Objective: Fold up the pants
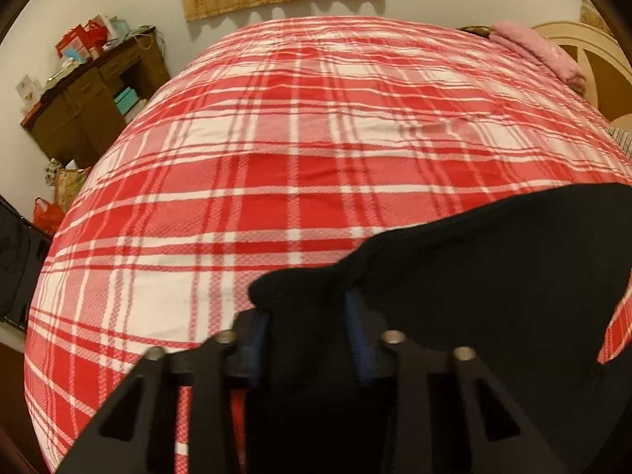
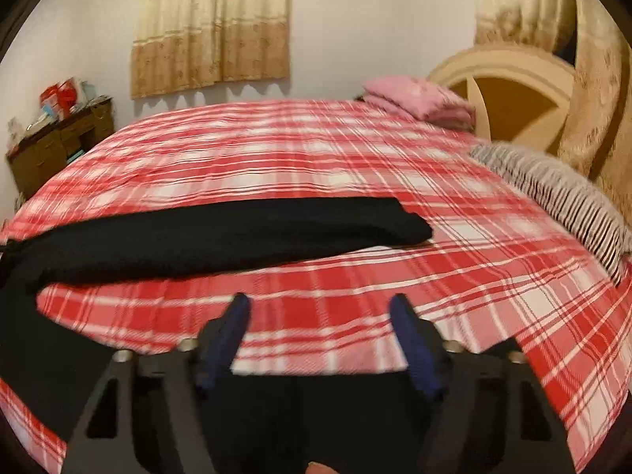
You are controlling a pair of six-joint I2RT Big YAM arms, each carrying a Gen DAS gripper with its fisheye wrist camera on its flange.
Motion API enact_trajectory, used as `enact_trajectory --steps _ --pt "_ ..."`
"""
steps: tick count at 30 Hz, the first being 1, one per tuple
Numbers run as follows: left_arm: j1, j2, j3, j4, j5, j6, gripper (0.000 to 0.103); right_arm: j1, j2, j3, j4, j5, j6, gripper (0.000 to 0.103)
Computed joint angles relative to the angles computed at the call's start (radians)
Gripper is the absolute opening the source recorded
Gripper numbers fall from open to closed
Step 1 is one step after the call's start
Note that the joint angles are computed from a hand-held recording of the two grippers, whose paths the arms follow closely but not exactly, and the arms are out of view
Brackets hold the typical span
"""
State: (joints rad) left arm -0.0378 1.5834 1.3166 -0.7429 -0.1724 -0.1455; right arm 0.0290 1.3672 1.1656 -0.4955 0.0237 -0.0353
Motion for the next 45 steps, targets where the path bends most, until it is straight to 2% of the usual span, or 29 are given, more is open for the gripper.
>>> enact_trajectory --steps 3,5,9,13,22,26,28,30,32,34,38,45 --pt "-0.001 0.001 -0.003 0.008 0.009 0.006 0.024 -0.065 0.074 0.097 -0.060 -0.031 0.049 0.058" --pt "-0.001 0.001 -0.008 0.016 0.010 0.008 0.024 -0.110 0.132 0.174 -0.099 -0.052 0.092 0.058" --pt "0.015 0.010 -0.004 0.018 0.056 -0.005 0.024 -0.172 0.298 0.385 -0.229 -0.104 0.155 0.058" --pt "0.024 0.010 -0.012 0.029 0.086 -0.014 0.024 -0.182 0.444 0.570 -0.310 -0.132 0.175 0.058" --pt "0.014 0.018 -0.008 0.031 0.070 -0.008 0.024 -0.150 0.716 0.920 -0.446 -0.126 0.132 0.058" --pt "0.016 0.020 -0.008 0.034 0.070 -0.005 0.024 -0.154 0.814 1.055 -0.562 -0.170 0.135 0.058" --pt "0.015 0.023 -0.004 0.032 0.065 -0.003 0.024 -0.156 0.831 1.070 -0.575 -0.177 0.133 0.057" --pt "0.014 0.026 0.002 0.025 0.062 -0.004 0.025 -0.150 0.830 1.066 -0.566 -0.150 0.108 0.048" --pt "0.011 0.026 0.006 0.022 0.053 0.009 0.025 -0.147 0.831 1.068 -0.561 -0.133 0.092 0.022" --pt "0.005 0.023 0.003 0.026 0.040 0.015 0.021 -0.152 0.823 1.061 -0.559 -0.167 0.090 0.010" --pt "0.000 0.010 -0.006 0.050 0.035 0.024 0.017 -0.143 0.771 0.991 -0.510 -0.160 0.048 0.008" --pt "0.029 -0.050 -0.060 0.140 0.112 -0.028 0.016 -0.143 0.610 0.798 -0.364 -0.159 0.010 0.008"
